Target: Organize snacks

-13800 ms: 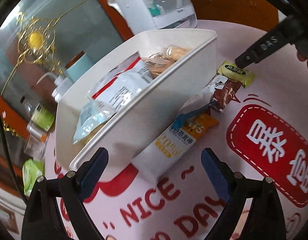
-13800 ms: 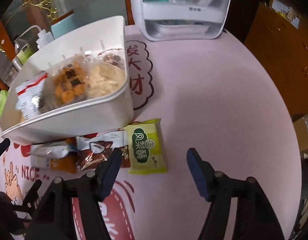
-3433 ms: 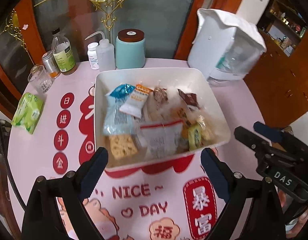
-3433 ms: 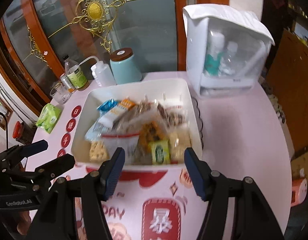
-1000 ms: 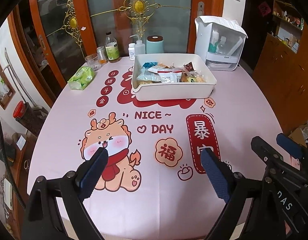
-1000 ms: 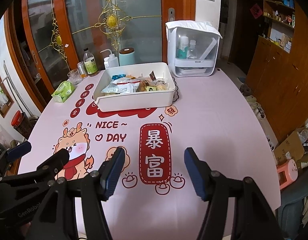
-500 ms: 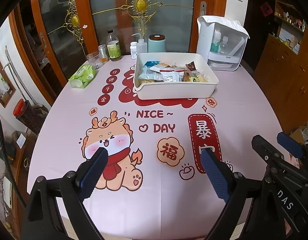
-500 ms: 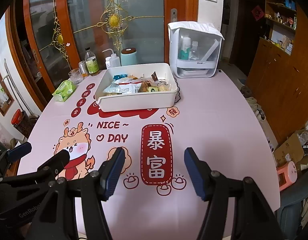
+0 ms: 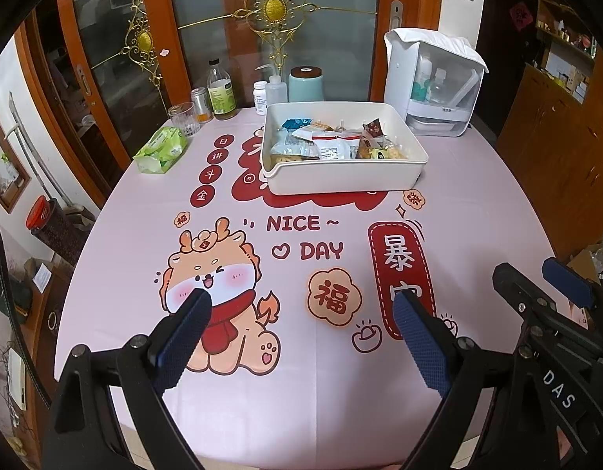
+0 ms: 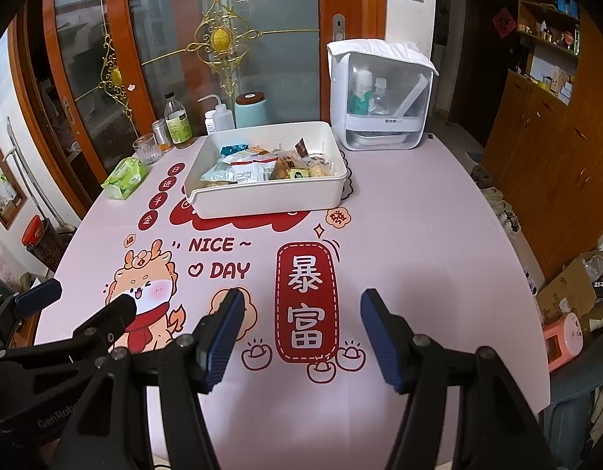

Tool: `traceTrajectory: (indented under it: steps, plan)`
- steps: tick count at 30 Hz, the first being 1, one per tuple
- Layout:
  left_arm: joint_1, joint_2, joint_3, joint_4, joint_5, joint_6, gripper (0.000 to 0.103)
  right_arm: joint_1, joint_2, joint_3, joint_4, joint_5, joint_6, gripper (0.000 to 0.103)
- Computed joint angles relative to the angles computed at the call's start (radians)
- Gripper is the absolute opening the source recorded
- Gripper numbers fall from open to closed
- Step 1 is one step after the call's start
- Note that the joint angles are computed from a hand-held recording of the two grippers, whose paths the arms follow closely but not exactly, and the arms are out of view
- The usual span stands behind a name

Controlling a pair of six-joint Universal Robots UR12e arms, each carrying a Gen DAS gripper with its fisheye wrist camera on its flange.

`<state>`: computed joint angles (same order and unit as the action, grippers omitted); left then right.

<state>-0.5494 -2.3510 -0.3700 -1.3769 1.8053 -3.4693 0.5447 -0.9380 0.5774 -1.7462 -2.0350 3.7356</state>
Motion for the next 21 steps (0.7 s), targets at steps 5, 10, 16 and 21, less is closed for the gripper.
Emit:
traceTrajectory:
  steps: [5, 10, 16, 21]
  plan:
    - [0.002, 0.004, -0.007, 0.002, -0.001, 0.001, 0.093, -0.001, 0.0, 0.0, 0.0, 0.001, -0.002, 0.062]
    - [0.003, 0.003, -0.007, 0.001, -0.002, 0.003, 0.093, 0.001, 0.002, -0.001, 0.0, 0.004, 0.005, 0.062]
    - [0.004, 0.007, -0.015, 0.004, -0.003, 0.004, 0.093, 0.001, 0.003, -0.001, 0.001, 0.003, 0.005, 0.062]
    - [0.006, 0.022, -0.045, 0.019, -0.007, 0.005, 0.093, 0.001, 0.002, 0.002, -0.001, 0.002, 0.004, 0.062]
